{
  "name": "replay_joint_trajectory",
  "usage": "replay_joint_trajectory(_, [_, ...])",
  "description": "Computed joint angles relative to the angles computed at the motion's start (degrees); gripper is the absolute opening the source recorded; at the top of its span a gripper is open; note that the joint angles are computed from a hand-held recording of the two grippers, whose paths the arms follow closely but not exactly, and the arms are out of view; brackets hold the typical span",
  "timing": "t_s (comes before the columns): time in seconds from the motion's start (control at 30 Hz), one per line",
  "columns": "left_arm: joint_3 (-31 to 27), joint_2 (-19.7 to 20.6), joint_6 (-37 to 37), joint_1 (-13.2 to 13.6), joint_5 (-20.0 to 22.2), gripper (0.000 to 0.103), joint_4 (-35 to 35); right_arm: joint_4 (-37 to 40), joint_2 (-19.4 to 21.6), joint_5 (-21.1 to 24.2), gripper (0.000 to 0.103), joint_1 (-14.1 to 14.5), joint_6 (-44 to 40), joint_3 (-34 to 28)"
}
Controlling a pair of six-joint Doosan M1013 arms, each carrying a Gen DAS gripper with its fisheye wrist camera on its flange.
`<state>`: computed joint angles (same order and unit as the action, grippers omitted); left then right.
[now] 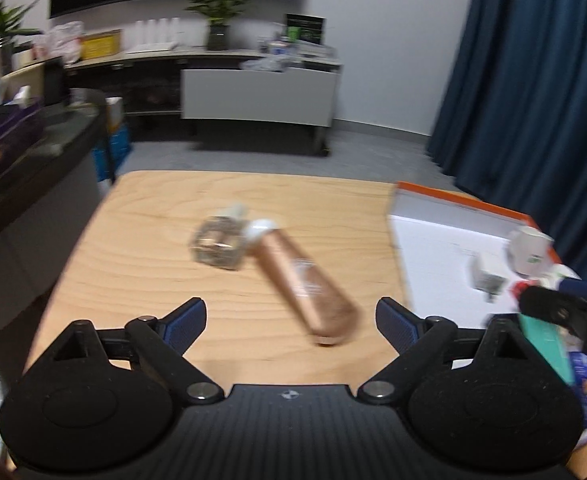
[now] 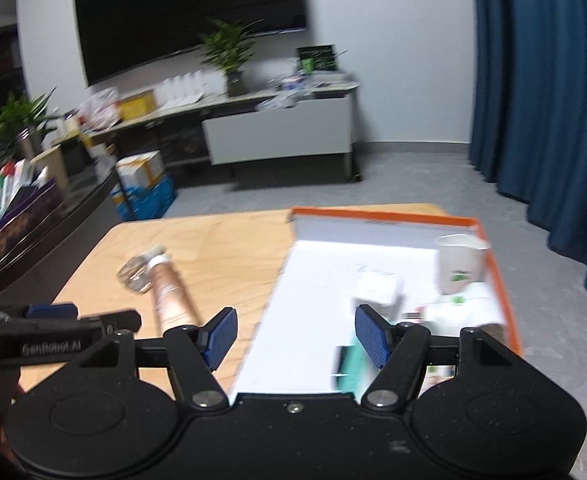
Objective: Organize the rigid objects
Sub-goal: 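Move both open tools back toward the glass perfume bottle and bronze tube, then grasp the glass perfume bottle with the left tool while the right tool grasps the bronze tube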
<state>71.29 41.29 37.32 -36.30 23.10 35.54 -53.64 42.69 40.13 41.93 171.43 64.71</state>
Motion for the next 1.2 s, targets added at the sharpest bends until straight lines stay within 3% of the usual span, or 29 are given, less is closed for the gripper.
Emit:
replay_joint_trajectory(0.1, [-1.11,1.07,-3.45,0.74,1.93,0.098,4.38,1.1,0.67,-0.06,0.079,0.33,-2.38,-1.26])
replay_joint_trajectory(0.17, [-2.35,2.04,-2.3,1.54,2.75,0.098,3.61,1.65,0.89,-0.06,0.079,0.43,-3.35,-1.7])
replay_joint_trajectory(0.57, [-12.49,8.9,16.38,4.36,4.88,0.097,-7.47,5.95,2.32,-0.26,0.08,-0.09,-7.86,-3.82])
replay_joint_trajectory(0.67, [-14.13,9.94,21.42,5.04,5.36,0.079,-12.78,7.98,3.22,-0.61,0.08,-0.38,-10.21,-5.19])
replay_joint_trajectory(0.8, [-12.48,9.32,23.6,5.22,1.86,0.052,-13.0,12.49,4.89,-1.46,0.081,-0.96,-14.88,-7.98])
replay_joint_trajectory(1.07, [-7.06,6.07,11.79,5.52,-1.55,0.052,-9.7,28.55,13.24,1.18,0.081,-2.68,-31.39,-22.56])
replay_joint_trajectory(1.2, [-3.33,3.61,1.69,5.17,-3.48,0.052,-3.13,35.12,20.97,8.78,0.081,-3.19,-39.15,-36.9])
